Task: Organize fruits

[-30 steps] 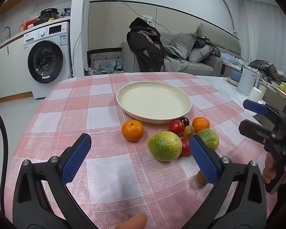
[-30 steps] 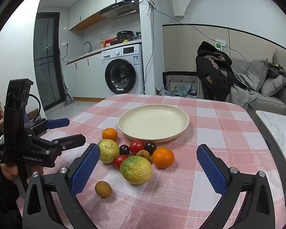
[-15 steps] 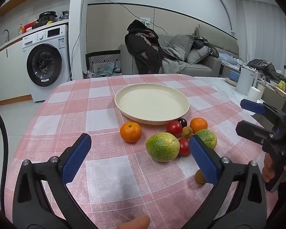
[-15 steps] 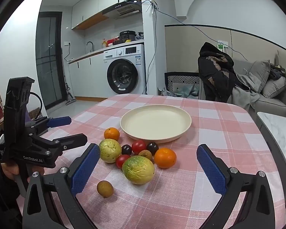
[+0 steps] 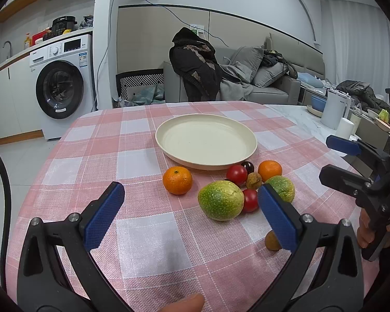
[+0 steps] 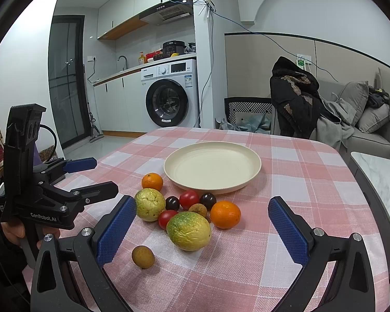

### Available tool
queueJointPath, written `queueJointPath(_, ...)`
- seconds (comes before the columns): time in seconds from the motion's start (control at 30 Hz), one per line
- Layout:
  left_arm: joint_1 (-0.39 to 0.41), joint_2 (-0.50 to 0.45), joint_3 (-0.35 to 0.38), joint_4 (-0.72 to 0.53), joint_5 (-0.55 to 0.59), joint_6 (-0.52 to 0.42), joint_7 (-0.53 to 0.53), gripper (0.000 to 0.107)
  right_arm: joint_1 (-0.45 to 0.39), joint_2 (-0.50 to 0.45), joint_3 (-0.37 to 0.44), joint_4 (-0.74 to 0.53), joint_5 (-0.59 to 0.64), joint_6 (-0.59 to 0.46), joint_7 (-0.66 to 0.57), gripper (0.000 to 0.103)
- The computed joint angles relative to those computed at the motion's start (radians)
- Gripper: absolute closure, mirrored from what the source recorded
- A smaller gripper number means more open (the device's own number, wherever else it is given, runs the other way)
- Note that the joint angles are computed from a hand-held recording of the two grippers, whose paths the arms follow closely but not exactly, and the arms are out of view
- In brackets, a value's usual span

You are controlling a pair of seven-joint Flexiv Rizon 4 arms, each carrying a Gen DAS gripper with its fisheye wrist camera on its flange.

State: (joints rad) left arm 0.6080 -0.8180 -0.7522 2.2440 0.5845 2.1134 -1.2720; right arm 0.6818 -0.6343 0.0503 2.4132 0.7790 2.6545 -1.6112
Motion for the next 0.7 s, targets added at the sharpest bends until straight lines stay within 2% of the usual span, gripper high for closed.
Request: queueJointPath(0.7, 0.003, 0.001, -0.001, 0.001, 0.003, -0.001, -0.003, 0.005, -0.005, 0.011, 0.002, 0.010, -0.004, -0.003, 0.002, 0.000)
